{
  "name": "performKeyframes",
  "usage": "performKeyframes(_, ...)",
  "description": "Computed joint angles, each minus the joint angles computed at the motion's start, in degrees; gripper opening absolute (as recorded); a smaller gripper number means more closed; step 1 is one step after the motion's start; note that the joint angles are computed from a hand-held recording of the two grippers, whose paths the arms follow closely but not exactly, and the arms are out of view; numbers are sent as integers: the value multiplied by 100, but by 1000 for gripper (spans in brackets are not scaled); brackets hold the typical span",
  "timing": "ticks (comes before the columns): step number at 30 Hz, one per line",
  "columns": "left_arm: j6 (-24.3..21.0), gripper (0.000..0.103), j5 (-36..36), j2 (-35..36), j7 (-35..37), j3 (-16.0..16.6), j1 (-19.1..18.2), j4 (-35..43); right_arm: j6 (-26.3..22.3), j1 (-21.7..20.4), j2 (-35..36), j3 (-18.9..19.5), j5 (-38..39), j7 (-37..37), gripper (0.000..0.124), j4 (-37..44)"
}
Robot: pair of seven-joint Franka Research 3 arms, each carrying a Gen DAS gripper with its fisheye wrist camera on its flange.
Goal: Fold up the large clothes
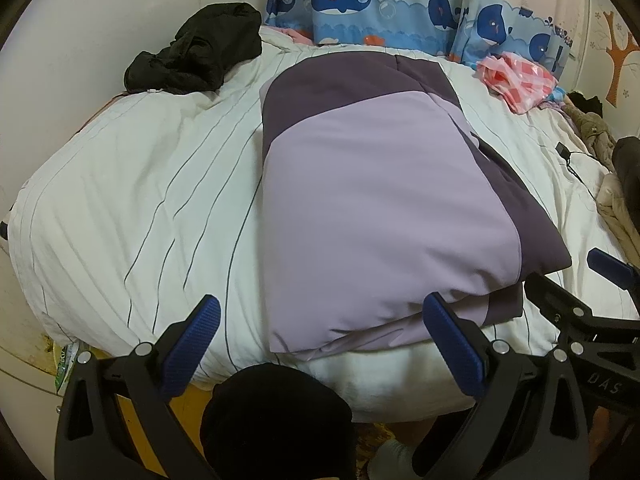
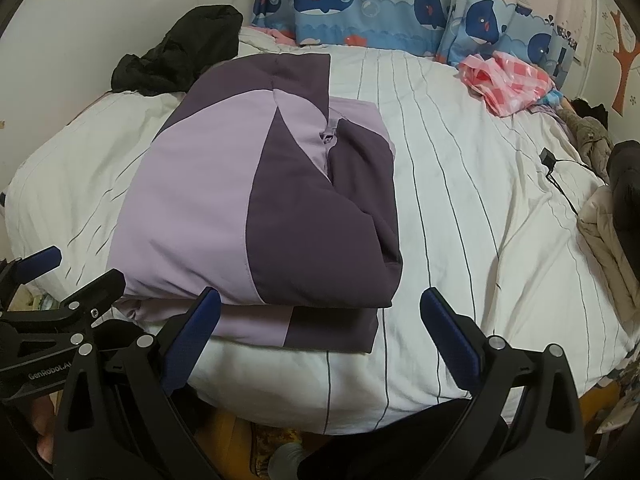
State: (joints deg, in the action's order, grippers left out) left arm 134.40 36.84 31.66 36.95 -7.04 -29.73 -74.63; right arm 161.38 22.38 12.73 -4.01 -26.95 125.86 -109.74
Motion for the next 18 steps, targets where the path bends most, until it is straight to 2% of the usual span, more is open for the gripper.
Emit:
performKeyframes(10, -422, 97, -32, 309, 248, 47, -157, 555, 133, -73, -31, -11, 173, -79, 96, -111)
performKeyframes(18, -583, 97, -68, 478, 421, 83, -224, 866, 199, -110, -46, -13, 352, -173, 96, -171)
